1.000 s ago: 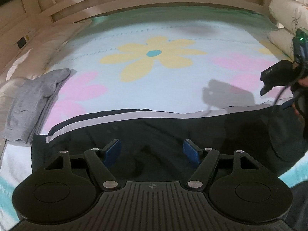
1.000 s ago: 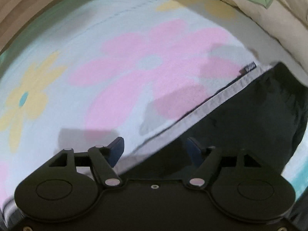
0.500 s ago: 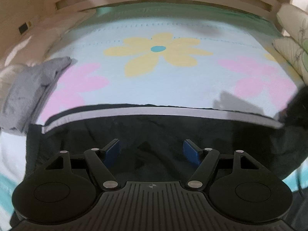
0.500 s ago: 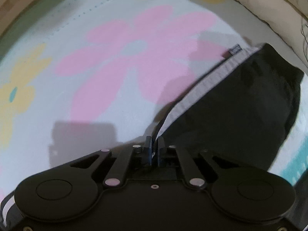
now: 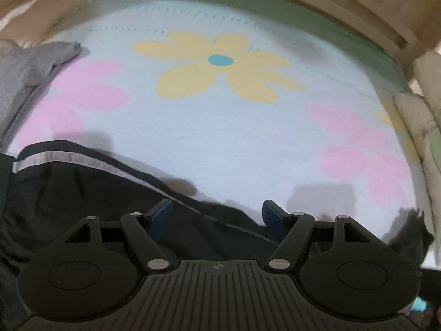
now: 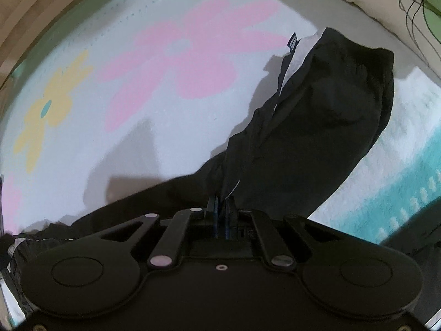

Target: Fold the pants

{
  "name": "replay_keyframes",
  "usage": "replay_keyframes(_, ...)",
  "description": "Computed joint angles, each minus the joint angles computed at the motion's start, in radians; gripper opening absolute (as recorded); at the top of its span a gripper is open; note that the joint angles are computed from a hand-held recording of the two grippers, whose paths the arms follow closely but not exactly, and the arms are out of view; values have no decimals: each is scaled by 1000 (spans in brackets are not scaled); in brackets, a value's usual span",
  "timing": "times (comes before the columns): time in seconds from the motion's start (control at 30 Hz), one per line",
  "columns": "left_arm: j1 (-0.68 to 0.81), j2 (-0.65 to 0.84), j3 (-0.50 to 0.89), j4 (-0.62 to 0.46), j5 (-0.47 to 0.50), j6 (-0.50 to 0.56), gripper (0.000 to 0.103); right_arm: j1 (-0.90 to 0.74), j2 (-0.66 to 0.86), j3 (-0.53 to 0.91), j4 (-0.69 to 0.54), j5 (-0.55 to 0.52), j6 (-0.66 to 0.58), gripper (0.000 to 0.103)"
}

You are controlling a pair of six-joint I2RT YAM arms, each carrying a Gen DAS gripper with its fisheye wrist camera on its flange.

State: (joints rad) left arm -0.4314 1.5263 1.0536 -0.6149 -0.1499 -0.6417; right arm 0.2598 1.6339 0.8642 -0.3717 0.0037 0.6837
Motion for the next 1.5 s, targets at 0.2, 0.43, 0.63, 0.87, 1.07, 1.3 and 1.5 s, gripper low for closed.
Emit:
replay_keyframes(0.2,33,111,38,-20,19,-39,70,-37,-7,10,-6,-26,-30,9)
replay_keyframes(0.43,93,194,37,12,90,-107,69,1,-39,-37,0,-15,4,9)
replay_keyframes(0.63,146,124,-67,140,174,-191,5,28,-27,-45,23,14,10,9)
replay_keyframes(0.87,5,-175,-117,-58,-10,-181,4,92,-183,-84,-35,73,43,9)
replay_keyframes(1.07,-300,-440,-119,-330,-274,-332,4,202,-532,-165,-238,167,105,9)
replay_keyframes(1.3,-741,-505,-176,-566,-456,-750,4,427,-940,-253,-567,303,350,9)
replay_keyframes(1.5,-1063,-462,-262,-661,-458,-1154,4,618,-1009,-315,-668,358,545,23)
